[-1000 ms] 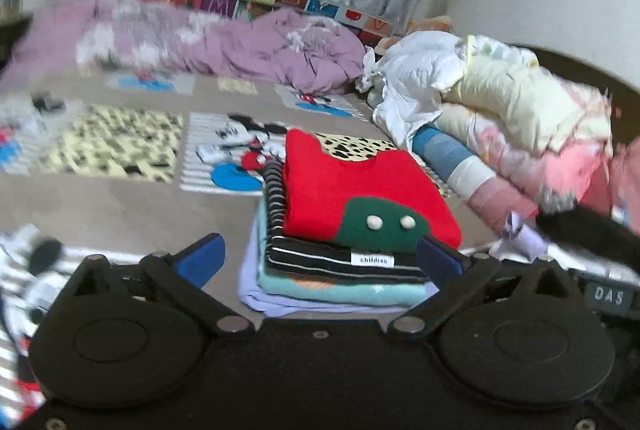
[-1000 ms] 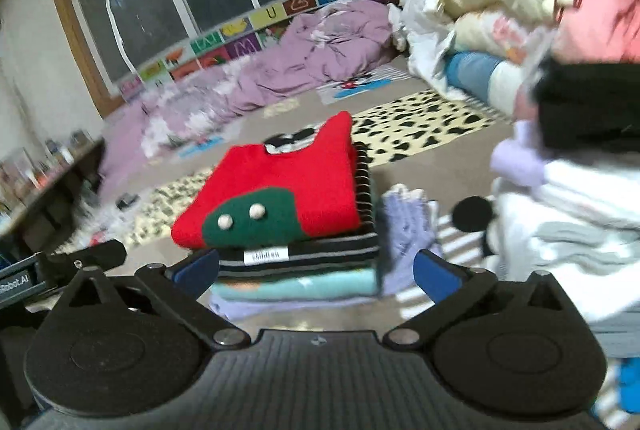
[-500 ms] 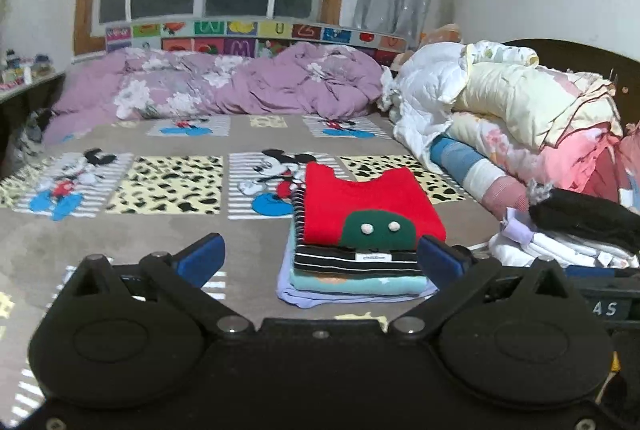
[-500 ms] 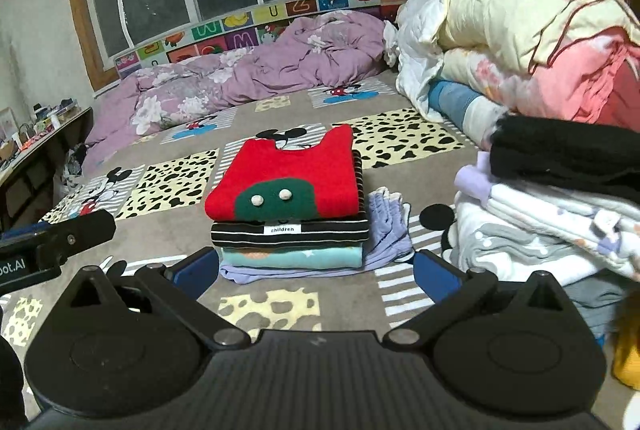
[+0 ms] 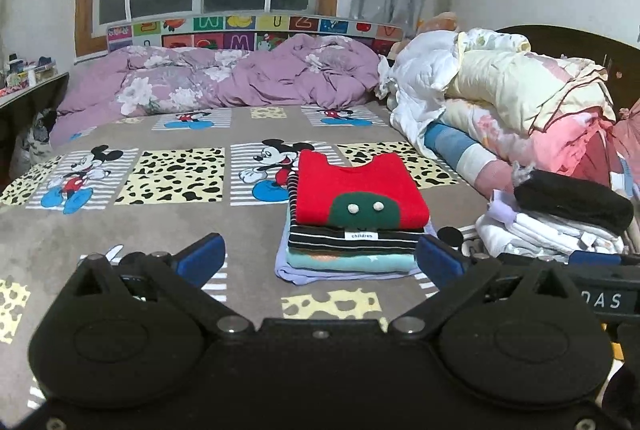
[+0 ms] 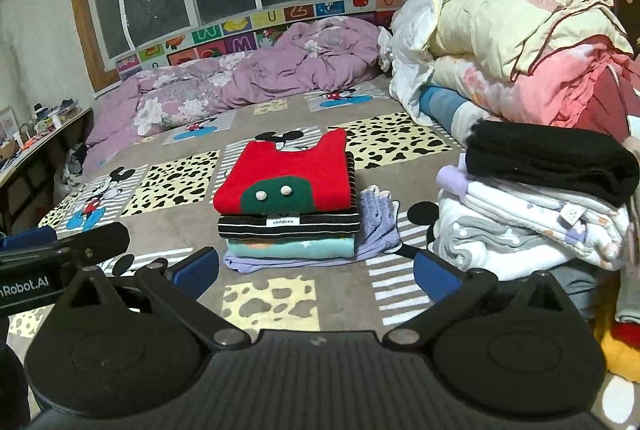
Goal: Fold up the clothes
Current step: 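Open both grippers to release the sweater and pull back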
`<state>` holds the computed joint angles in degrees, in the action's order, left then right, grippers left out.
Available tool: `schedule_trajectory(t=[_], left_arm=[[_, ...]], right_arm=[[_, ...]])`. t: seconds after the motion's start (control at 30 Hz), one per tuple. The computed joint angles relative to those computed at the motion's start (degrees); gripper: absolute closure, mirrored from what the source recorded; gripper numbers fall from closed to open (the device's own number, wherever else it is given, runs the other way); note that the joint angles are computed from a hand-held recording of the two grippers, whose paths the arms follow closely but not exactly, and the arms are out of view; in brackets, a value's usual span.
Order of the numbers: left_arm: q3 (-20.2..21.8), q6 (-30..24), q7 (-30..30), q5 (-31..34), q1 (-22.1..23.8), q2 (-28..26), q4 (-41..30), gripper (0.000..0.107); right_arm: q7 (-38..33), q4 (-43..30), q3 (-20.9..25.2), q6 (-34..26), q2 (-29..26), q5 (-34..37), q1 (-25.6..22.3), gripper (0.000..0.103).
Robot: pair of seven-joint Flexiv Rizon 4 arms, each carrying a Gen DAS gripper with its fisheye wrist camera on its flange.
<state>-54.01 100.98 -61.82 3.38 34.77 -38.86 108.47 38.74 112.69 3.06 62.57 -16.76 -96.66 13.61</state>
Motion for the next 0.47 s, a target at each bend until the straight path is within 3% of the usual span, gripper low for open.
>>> schedule_trajectory(t=[0.47], left_arm=[[-2.8, 2.1, -1.2, 2.4, 3.6, 1.6, 4.4, 0.004]], right_arm=[[3.5, 3.8, 1.4, -2.1, 3.0, -0.1, 0.6, 0.0]])
